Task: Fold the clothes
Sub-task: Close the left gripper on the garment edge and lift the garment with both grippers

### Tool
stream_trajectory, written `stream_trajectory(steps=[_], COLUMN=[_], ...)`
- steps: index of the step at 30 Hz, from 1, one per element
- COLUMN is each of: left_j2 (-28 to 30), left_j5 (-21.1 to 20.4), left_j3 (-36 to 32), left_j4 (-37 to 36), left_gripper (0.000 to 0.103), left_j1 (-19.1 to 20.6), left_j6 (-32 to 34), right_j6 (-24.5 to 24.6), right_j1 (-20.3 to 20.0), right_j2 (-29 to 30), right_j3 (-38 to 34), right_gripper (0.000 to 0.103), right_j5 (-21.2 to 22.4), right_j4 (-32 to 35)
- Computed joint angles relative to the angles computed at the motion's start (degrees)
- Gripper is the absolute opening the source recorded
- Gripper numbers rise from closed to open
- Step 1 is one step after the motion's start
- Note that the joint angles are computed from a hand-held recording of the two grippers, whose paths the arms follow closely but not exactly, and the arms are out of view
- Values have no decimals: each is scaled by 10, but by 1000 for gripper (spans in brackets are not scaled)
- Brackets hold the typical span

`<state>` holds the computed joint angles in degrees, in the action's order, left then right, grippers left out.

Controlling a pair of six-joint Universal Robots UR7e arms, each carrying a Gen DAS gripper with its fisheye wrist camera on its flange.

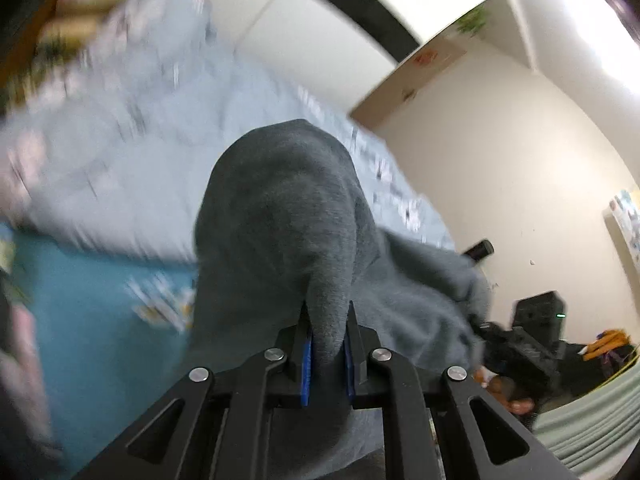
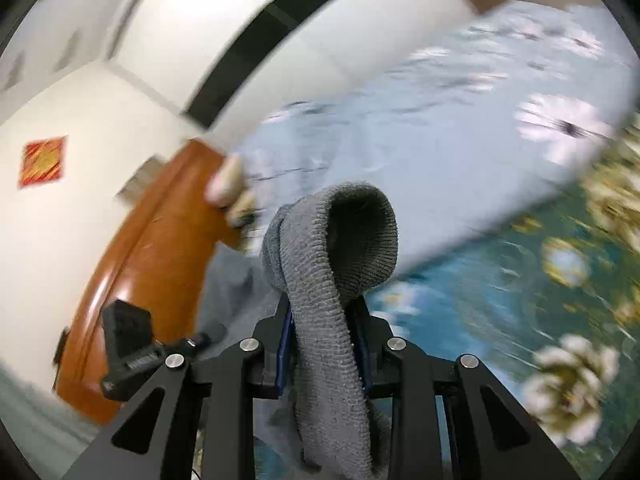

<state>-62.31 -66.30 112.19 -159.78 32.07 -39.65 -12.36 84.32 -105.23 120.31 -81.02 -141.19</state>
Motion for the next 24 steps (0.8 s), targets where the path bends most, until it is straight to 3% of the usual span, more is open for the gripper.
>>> stream_trajectory(steps=[2, 6, 10, 14, 17, 18, 21, 24], left_j2=[-48, -93, -76, -25, 41, 70, 133, 177], left_j5=[40, 94, 90, 5, -97, -156, -270, -289], left_j3=[-12, -44, -69, -80, -110, -120, -134, -144], left_j4=[57, 155, 181, 128, 73, 36, -50, -24], left_gripper=[12, 12, 12, 12, 12, 12, 12, 12], left_j1=[-16, -37, -37, -20, 1, 14, 48, 81], left_j6=[14, 25, 26, 40, 54, 53, 45, 46], right_j6=[7, 34, 36, 26, 8, 1, -23, -36], right_j1=[29, 35, 29, -8, -66, -83, -127, -147], right_j2=[35, 81, 101, 54, -22, -48, -116, -137], right_j3=[-4, 7, 16, 22, 28, 31, 14, -3], right_gripper=[28, 28, 28, 28, 29, 29, 30, 30], right_j5=[14, 90, 112, 101, 92, 91, 76, 45], right_j4=[-17, -37, -52, -26, 7, 17, 48, 67])
